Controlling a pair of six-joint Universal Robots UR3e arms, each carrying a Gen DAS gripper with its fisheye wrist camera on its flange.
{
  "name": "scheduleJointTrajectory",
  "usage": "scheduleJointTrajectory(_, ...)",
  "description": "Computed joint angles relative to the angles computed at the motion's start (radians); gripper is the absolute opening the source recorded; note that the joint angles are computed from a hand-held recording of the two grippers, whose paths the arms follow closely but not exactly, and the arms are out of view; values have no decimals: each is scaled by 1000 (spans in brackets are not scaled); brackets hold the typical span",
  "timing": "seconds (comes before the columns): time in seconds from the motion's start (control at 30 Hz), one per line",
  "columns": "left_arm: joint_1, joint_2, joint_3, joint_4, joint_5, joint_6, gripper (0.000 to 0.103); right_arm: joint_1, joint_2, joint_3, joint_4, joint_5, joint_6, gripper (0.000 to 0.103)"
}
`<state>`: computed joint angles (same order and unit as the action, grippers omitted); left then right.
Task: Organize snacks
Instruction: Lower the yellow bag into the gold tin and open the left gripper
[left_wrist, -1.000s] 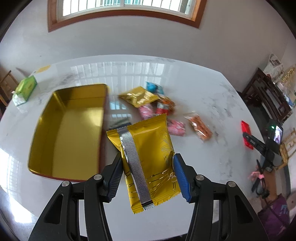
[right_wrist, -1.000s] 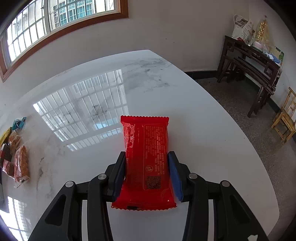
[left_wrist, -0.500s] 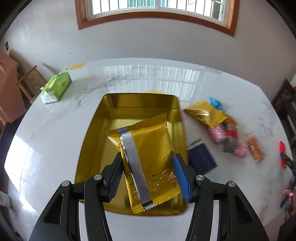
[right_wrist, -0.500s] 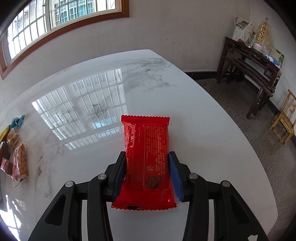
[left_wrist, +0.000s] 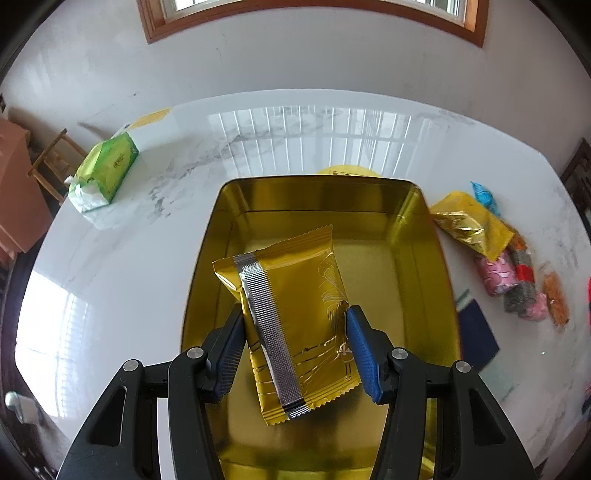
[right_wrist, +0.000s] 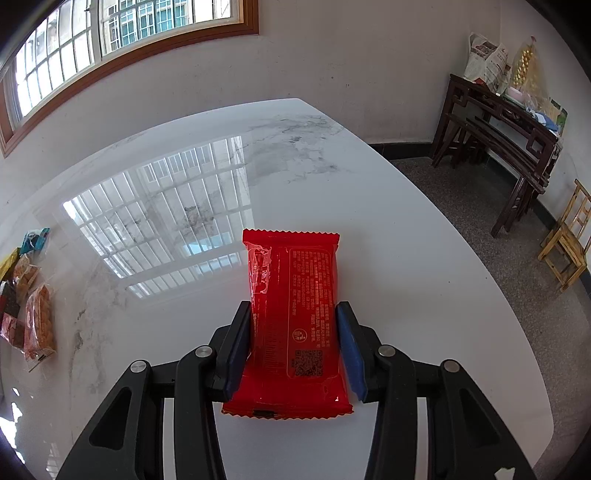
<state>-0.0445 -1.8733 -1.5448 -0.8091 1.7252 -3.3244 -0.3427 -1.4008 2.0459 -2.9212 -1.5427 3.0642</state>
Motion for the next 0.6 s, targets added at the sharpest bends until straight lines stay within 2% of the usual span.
scheduleJointTrajectory(0.27, 12, -95, 107, -54, 41, 69, 56, 0, 0, 0, 0, 0, 0, 42)
scheduleJointTrajectory(0.5, 36, -137, 145, -85, 32, 85, 62, -1, 1, -1, 1, 1, -1, 42)
scheduleJointTrajectory(0.6, 28, -135, 127, -46, 69, 91, 67, 0, 1, -1, 1, 0, 0, 43)
